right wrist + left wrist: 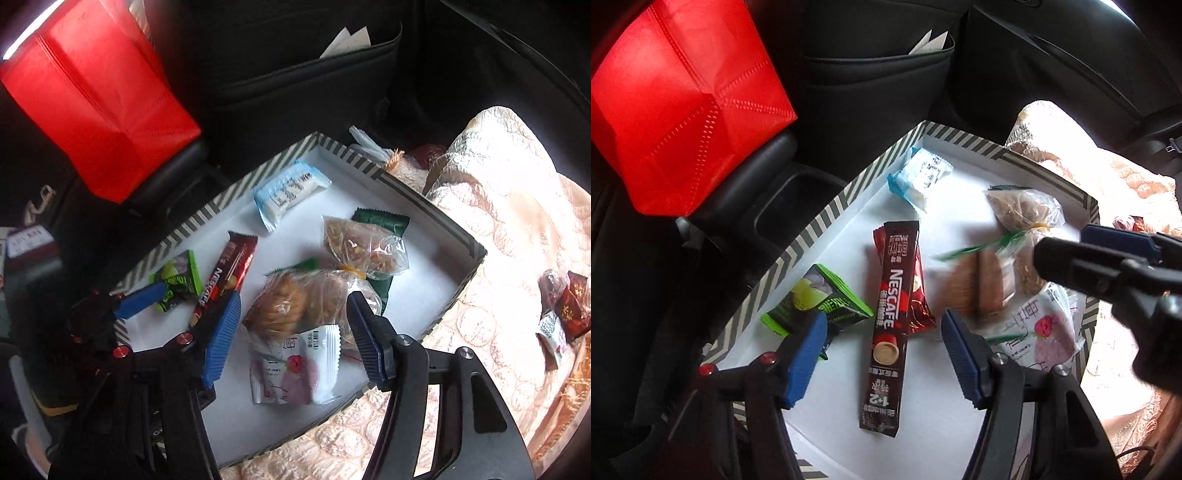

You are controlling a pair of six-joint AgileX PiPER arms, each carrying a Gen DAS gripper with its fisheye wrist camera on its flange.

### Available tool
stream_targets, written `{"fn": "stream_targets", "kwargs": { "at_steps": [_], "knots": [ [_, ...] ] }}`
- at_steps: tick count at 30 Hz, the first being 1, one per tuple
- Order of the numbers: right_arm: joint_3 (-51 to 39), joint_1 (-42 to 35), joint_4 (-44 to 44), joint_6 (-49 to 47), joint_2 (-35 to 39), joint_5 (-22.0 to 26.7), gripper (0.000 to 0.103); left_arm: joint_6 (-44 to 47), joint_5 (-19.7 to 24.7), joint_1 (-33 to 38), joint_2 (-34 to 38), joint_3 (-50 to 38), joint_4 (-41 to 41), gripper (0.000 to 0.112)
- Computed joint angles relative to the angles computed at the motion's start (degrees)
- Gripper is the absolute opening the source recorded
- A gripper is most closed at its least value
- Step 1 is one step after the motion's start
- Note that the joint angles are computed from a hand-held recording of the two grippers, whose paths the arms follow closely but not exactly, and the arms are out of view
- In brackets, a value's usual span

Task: Organize snacks
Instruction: 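Withdraw both tools from the tray toward the remaining red candies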

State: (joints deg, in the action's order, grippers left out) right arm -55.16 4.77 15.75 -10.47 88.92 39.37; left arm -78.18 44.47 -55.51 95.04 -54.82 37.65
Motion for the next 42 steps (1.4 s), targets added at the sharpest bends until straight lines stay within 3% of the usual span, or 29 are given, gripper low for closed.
{"fn": "stream_targets", "kwargs": {
  "at_steps": [12, 22, 32, 42],
  "knots": [
    [4.27, -5.90, -0.87, -2.09, -9.44, 5.29, 0.060, 0.13, 3.95, -4.63, 0.78, -4.32, 0.56, 0.077],
    [7.14, -23.88, 0.27, -14.18, -15.91, 10.29, 0.060, 3.58, 6.10, -8.38, 4.82, -12.35, -0.52, 0.085],
    [-0.13, -44.23, 1.99, -27.10, -7.92, 15.62, 0.060, 12.33, 9.36, -10.59, 13.35, -26.19, -4.36, 0.085],
    [-10.82, -50.53, 3.13, -27.94, 2.78, 19.73, 0.060, 19.76, 13.20, -11.76, 22.84, -40.75, -8.12, 0.085]
  ]
}}
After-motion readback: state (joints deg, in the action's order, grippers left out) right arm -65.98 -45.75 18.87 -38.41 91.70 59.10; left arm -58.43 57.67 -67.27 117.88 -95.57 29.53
